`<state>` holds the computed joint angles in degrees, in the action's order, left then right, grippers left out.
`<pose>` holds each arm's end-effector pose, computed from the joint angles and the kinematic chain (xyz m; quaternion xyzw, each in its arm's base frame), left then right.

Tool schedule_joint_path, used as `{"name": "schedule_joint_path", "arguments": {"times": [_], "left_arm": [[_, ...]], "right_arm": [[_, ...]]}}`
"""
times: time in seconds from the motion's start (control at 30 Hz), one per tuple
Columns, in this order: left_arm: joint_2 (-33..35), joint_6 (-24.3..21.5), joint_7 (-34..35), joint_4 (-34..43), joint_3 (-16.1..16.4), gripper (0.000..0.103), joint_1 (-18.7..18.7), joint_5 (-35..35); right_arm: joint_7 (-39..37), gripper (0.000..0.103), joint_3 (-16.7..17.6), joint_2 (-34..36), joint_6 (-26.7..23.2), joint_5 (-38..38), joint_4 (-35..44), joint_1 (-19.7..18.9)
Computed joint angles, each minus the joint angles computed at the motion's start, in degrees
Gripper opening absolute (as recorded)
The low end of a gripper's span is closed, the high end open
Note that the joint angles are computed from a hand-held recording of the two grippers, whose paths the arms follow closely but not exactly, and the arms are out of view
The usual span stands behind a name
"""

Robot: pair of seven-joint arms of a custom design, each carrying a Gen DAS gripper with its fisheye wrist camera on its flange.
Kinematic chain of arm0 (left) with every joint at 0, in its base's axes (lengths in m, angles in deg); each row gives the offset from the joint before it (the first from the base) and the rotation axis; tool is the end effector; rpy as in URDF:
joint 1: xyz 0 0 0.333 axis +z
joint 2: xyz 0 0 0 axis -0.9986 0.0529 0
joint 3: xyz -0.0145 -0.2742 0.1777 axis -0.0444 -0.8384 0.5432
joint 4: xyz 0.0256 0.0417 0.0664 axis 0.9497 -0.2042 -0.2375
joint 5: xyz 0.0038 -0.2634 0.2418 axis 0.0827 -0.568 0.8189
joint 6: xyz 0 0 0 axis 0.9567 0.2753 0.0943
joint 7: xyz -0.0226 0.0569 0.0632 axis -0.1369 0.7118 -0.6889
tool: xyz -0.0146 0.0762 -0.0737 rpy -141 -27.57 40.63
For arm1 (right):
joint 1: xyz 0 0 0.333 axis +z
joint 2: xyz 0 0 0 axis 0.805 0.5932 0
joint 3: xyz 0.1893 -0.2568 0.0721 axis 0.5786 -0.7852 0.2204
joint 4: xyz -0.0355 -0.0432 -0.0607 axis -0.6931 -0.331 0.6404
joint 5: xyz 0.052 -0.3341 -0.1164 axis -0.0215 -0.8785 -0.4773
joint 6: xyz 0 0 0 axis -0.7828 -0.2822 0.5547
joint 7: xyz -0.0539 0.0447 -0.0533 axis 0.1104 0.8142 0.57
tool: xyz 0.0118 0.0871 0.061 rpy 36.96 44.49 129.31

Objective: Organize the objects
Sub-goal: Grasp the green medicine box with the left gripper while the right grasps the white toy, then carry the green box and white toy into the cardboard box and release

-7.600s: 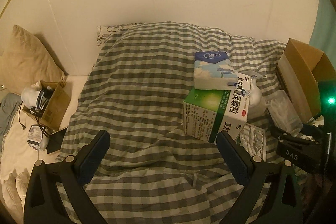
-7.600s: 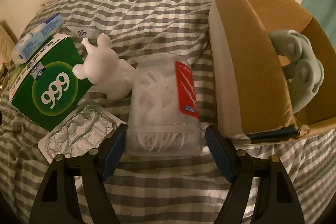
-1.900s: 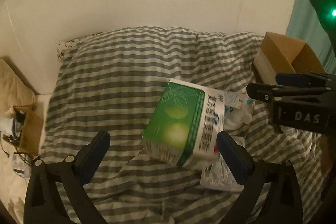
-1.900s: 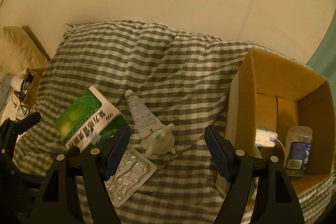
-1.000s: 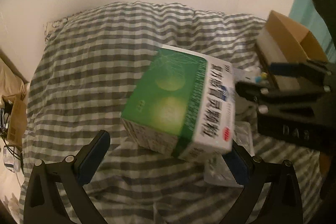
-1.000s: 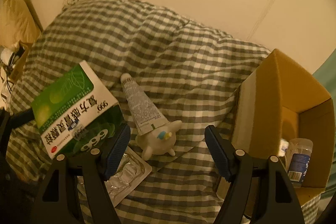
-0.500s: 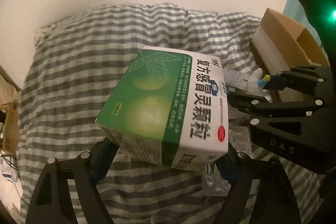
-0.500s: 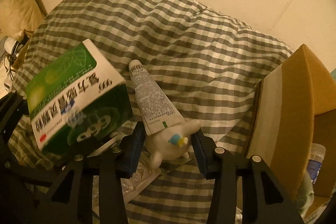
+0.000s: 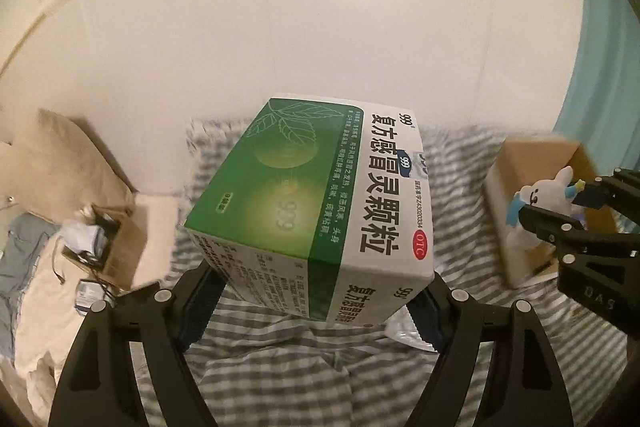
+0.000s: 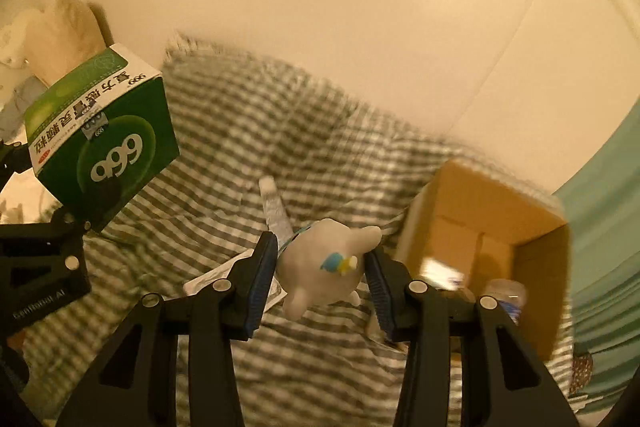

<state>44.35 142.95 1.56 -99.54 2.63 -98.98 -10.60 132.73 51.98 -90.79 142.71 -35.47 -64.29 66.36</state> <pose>0.4411 -0.2409 0.6051 -0.5688 0.7179 -0.2963 0.2706 0.4487 0.1997 0.6024 -0.7078 0.6257 -0.2884 0.1559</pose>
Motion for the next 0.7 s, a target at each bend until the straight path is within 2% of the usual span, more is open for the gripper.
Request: {"name": "schedule_joint_path", "arguments": {"times": [0.13, 0.3, 0.5, 0.7], "left_arm": [[-3.98, -1.18, -0.67, 0.89, -0.89, 0.083, -0.87, -0.15], [-6.4, -2.13, -1.06, 2.91, -2.32, 0.083, -2.88, -1.71], [-4.9, -2.92, -2.94, 7.71, -5.42, 0.083, -5.5, -1.73], [-1.36, -4.2, -5.43, 11.78, -8.08, 0.083, -7.42, 1.15]], "right_arm": [[-0.73, 0.044, 1.07, -7.63, -2.44, 0.06, -0.43, 0.06], [-3.15, 0.044, 2.43, -16.08, -4.15, 2.02, -1.4, -2.41], [-7.1, 0.044, 3.03, -24.13, -6.99, 4.77, -2.01, -6.83], [-10.46, 0.044, 2.15, -29.86, -6.47, 8.07, -4.49, -11.13]]}}
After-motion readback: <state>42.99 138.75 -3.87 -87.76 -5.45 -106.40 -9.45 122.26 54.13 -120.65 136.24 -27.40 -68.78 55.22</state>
